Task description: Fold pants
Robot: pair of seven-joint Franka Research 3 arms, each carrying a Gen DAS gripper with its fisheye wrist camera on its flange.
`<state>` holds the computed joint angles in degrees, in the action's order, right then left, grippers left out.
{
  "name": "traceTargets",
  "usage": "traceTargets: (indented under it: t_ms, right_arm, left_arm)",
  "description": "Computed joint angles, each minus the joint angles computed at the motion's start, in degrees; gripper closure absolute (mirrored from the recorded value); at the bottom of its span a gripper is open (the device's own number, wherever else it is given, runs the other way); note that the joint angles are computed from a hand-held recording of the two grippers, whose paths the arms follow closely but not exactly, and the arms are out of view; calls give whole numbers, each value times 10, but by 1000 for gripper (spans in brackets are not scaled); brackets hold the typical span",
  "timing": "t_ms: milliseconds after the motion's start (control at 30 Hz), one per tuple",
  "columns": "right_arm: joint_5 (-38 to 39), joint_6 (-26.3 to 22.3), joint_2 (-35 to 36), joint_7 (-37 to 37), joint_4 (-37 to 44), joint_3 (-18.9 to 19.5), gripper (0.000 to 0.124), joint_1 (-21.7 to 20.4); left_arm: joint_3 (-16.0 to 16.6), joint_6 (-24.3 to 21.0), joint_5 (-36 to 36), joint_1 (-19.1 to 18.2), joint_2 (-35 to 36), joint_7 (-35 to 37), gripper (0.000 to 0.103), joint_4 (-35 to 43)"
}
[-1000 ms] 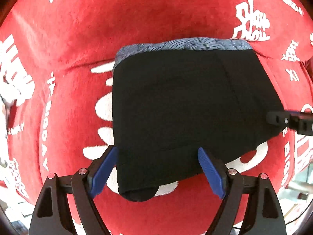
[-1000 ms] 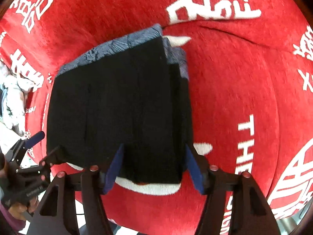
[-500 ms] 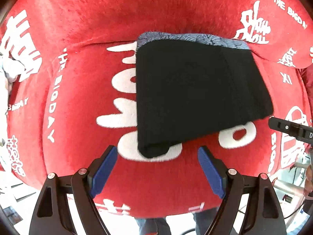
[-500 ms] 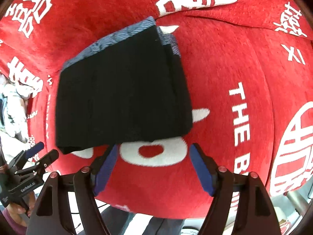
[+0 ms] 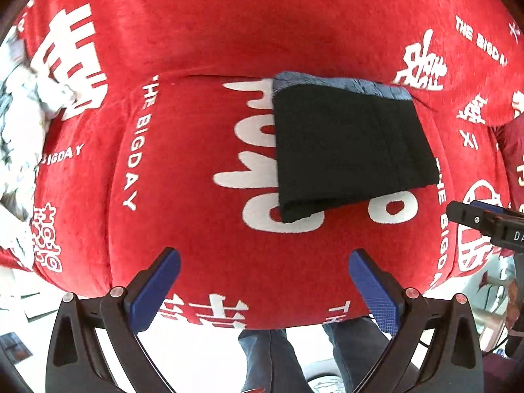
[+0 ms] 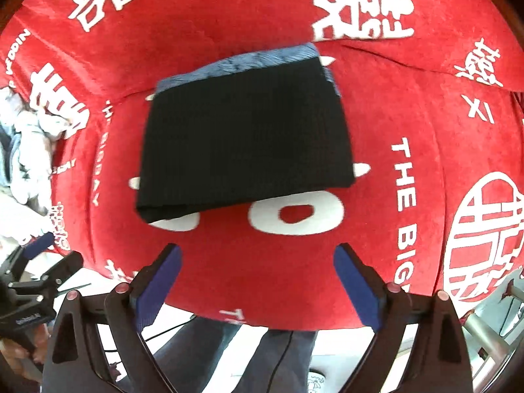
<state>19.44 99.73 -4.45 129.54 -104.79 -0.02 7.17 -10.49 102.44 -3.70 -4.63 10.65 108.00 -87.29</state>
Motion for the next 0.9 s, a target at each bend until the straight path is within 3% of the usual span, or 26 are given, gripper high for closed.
traceTargets:
  t_ms: [167, 433, 900]
  right_arm:
    - [-4, -44, 47, 3, 89, 0, 29, 3]
    - [14, -76, 79, 32, 154, 3, 29, 11]
    - [23, -78, 101, 43, 195, 9, 29, 26]
  left_arm:
    - [8, -29, -25, 19, 6, 0, 0, 28]
    - [20, -18, -31, 40, -20, 10, 0, 13]
    - [27, -16, -27, 47, -38, 7, 0, 1]
